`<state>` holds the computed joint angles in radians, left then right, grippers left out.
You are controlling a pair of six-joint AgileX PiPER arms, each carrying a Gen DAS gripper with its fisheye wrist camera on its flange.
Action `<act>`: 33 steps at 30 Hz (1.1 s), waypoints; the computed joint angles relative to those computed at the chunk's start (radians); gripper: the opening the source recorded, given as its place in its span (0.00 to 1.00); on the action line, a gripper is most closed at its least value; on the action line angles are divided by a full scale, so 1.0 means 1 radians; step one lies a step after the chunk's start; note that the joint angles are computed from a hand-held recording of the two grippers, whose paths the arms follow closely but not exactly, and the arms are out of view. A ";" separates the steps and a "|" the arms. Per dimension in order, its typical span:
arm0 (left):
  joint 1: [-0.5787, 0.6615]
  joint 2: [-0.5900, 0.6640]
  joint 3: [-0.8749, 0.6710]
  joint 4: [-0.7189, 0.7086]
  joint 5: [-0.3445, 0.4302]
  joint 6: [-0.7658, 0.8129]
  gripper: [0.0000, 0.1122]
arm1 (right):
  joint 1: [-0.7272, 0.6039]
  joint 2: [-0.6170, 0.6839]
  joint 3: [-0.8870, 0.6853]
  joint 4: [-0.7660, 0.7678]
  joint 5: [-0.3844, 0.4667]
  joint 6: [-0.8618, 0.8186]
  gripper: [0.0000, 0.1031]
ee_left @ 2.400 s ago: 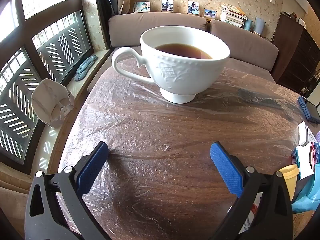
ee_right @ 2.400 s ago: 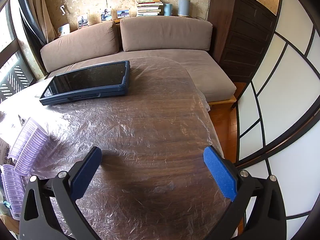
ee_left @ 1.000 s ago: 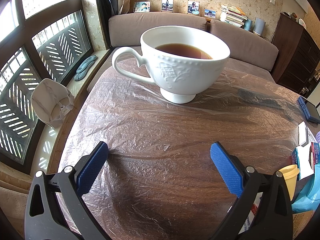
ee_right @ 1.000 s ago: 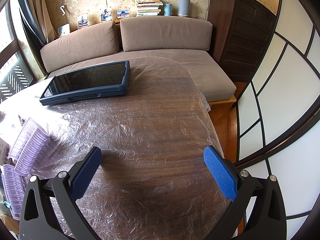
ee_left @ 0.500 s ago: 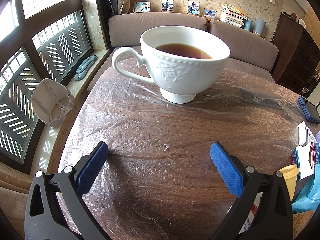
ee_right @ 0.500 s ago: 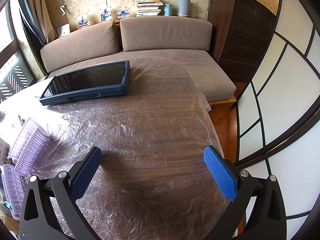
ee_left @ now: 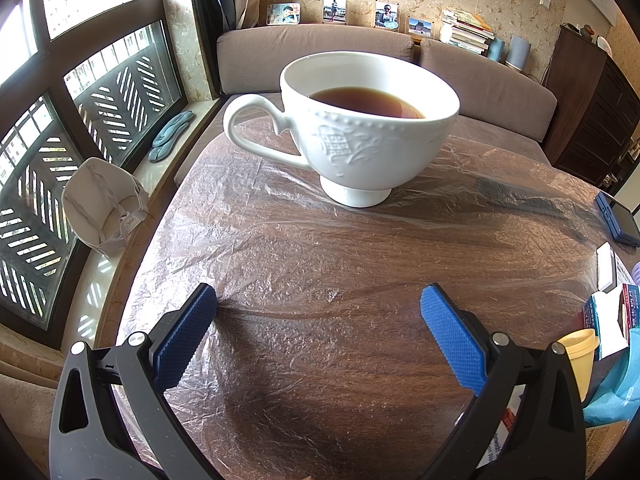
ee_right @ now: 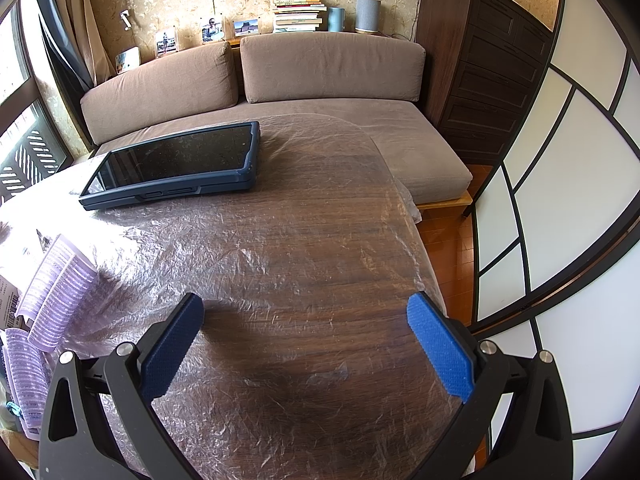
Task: Collect trash
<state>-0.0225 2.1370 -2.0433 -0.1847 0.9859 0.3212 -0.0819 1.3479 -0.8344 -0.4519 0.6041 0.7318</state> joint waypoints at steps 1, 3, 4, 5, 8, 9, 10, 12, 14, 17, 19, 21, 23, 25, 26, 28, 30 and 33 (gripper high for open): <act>0.000 0.000 0.000 0.000 0.000 0.000 0.91 | 0.000 0.000 0.000 -0.001 0.000 0.001 0.96; 0.000 0.000 0.000 0.000 0.000 0.000 0.91 | 0.000 0.000 0.000 0.000 0.000 0.000 0.96; 0.000 0.000 0.000 -0.001 0.001 0.000 0.91 | 0.000 0.000 0.000 0.000 0.000 0.000 0.96; 0.000 0.000 0.000 -0.001 0.000 0.000 0.91 | 0.000 0.000 0.000 0.000 0.000 0.000 0.96; 0.000 0.001 -0.002 0.000 0.001 0.002 0.91 | -0.002 0.001 -0.001 0.001 0.000 -0.003 0.96; 0.003 0.007 -0.020 -0.003 0.023 0.012 0.91 | -0.002 0.001 -0.001 0.003 0.001 -0.007 0.96; 0.004 0.016 -0.045 0.010 0.054 -0.002 0.91 | -0.004 0.000 -0.007 0.022 0.015 -0.022 0.96; 0.019 -0.029 0.001 -0.006 0.021 -0.012 0.91 | 0.011 -0.026 -0.005 0.006 0.051 0.020 0.96; 0.057 -0.122 0.129 -0.103 -0.052 0.077 0.91 | 0.051 -0.115 0.031 -0.029 0.059 0.057 0.96; 0.104 -0.261 0.270 -0.225 -0.079 0.229 0.91 | 0.200 -0.233 0.043 -0.129 0.155 0.119 0.96; 0.125 -0.348 0.352 -0.315 -0.066 0.337 0.91 | 0.329 -0.288 0.034 -0.202 0.242 0.179 0.96; 0.122 -0.425 0.426 -0.360 -0.055 0.412 0.91 | 0.444 -0.338 0.020 -0.220 0.307 0.210 0.96; 0.116 -0.496 0.500 -0.397 -0.049 0.473 0.91 | 0.583 -0.387 -0.001 -0.225 0.364 0.265 0.96; 0.102 -0.560 0.564 -0.423 -0.003 0.507 0.91 | 0.749 -0.396 -0.025 -0.262 0.435 0.378 0.96; 0.097 -0.588 0.596 -0.441 0.010 0.522 0.91 | 0.814 -0.389 -0.036 -0.269 0.450 0.426 0.96; 0.084 -0.658 0.683 -0.483 0.048 0.574 0.91 | 0.928 -0.359 -0.057 -0.296 0.500 0.531 0.96; 0.034 -0.713 0.754 -0.466 0.041 0.589 0.91 | 0.987 -0.325 -0.064 -0.287 0.490 0.598 0.96; -0.043 -0.776 0.868 -0.453 0.030 0.627 0.91 | 1.003 -0.279 -0.058 -0.262 0.426 0.633 0.96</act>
<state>-0.0654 1.3613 -1.1751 -0.6375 1.0161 0.9483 0.9209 1.0686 -0.8922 -0.7143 1.0303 1.3643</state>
